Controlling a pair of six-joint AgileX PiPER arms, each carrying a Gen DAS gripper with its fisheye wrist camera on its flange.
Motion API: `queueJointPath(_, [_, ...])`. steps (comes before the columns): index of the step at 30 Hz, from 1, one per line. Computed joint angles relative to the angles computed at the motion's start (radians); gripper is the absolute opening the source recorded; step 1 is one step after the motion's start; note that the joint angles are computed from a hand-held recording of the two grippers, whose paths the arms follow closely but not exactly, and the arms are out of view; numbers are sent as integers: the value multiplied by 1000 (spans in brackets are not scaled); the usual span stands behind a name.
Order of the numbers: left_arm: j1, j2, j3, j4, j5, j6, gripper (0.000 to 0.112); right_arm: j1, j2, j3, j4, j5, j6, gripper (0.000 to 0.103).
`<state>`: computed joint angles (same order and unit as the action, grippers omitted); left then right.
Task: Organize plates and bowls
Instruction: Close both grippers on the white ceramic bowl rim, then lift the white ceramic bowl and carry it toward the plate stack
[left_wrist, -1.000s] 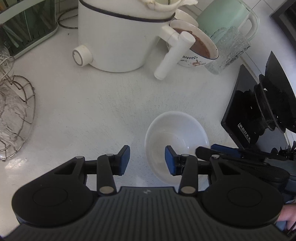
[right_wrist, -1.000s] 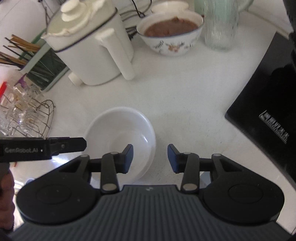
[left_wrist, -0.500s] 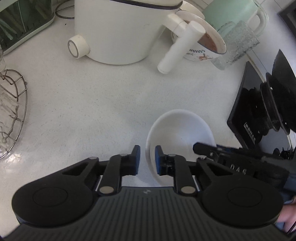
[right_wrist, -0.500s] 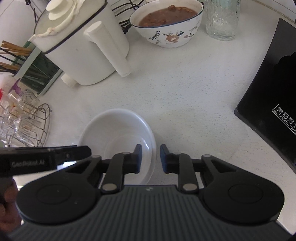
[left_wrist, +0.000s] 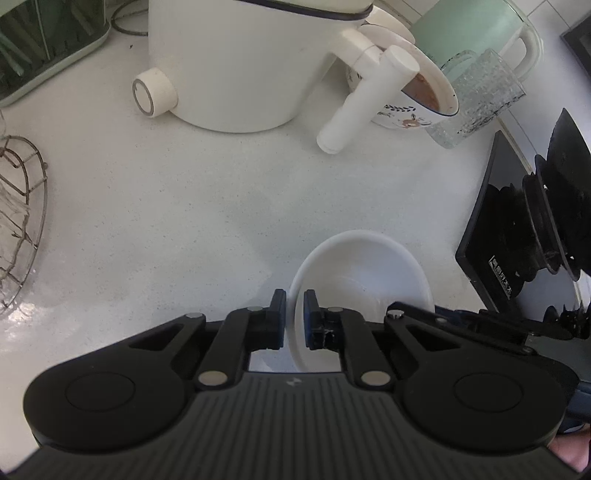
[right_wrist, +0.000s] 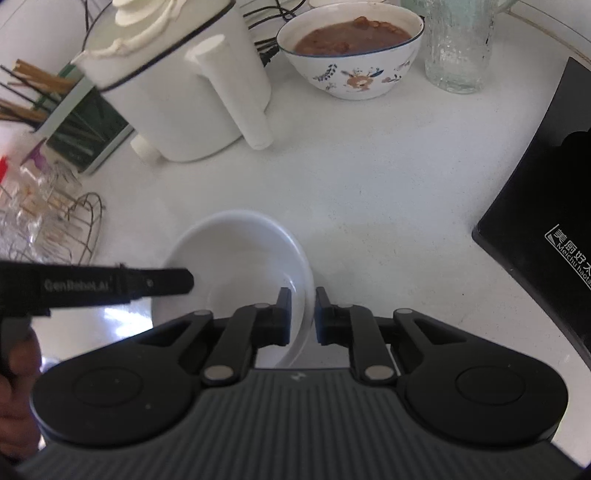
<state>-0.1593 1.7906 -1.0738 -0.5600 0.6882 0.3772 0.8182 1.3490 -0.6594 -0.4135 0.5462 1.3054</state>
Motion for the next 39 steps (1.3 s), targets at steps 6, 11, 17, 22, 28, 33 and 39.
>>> queueJointPath(6, [23, -36, 38, -38, 22, 21, 12, 38, -42, 20, -38, 18, 69, 16])
queueJointPath(11, [48, -111, 100, -71, 27, 47, 12, 91, -74, 11, -82, 62, 149, 16])
queueJointPath(17, [90, -202, 167, -119, 20, 77, 12, 154, -96, -22, -96, 114, 179, 16])
queueJointPath(22, [129, -276, 204, -138, 31, 111, 12, 244, -105, -70, -116, 189, 260, 16])
queueJointPath(28, [225, -371, 250, -146, 98, 156, 12, 331, -93, -136, -147, 258, 375, 16])
queueJointPath(33, [346, -463, 299, -138, 168, 207, 12, 376, -63, -193, -128, 267, 362, 16])
queueJointPath(39, [533, -512, 315, -160, 285, 321, 12, 442, -1, -280, -147, 296, 389, 16])
